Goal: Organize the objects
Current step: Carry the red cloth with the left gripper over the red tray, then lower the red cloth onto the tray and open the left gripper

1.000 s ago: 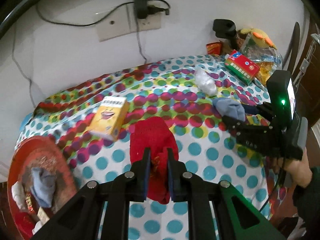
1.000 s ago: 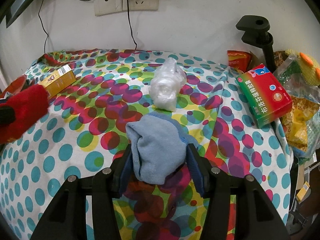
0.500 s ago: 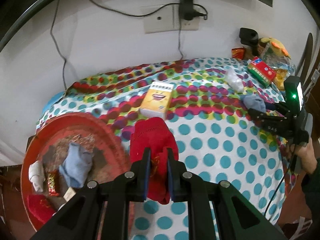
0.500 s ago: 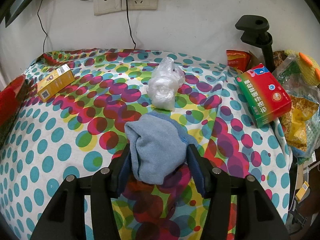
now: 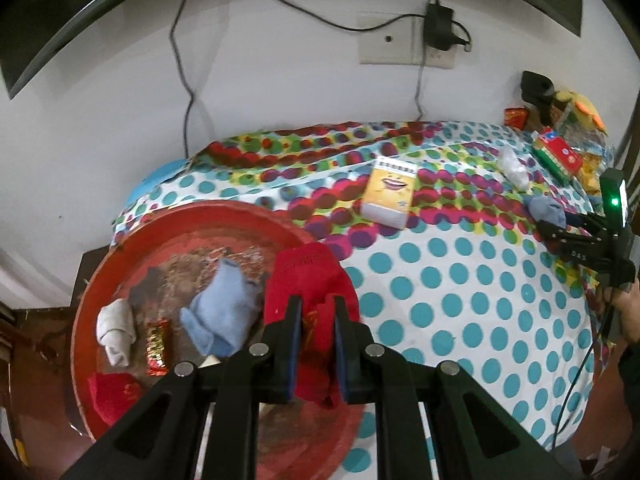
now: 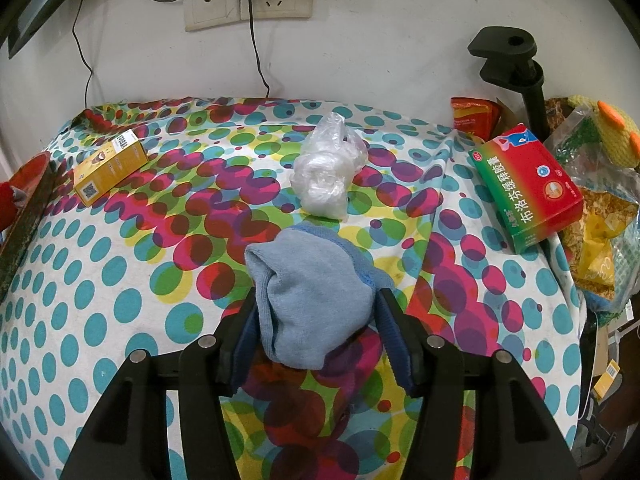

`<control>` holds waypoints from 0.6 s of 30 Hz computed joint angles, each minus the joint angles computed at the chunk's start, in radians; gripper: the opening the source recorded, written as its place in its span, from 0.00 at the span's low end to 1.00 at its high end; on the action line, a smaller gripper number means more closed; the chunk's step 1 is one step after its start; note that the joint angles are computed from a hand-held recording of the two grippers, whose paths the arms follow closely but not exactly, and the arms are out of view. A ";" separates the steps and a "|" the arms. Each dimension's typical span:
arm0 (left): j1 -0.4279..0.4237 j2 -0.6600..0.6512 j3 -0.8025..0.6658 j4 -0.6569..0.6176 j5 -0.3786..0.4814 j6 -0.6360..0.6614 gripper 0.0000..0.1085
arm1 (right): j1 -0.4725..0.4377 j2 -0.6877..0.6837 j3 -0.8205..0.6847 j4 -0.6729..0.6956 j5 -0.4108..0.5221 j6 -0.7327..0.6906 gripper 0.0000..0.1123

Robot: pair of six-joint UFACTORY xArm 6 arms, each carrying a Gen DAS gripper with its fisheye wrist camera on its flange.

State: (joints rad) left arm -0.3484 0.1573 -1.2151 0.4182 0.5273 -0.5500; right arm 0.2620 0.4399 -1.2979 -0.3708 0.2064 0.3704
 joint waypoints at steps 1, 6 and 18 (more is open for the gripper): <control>0.005 -0.006 0.006 0.006 0.003 -0.002 0.14 | 0.000 0.000 0.000 -0.001 0.000 0.001 0.48; 0.042 -0.034 0.049 0.009 -0.004 -0.008 0.14 | 0.000 0.001 0.000 0.000 -0.001 0.000 0.48; 0.119 -0.089 0.139 -0.006 -0.027 -0.003 0.14 | -0.001 0.003 -0.003 -0.002 0.001 0.003 0.48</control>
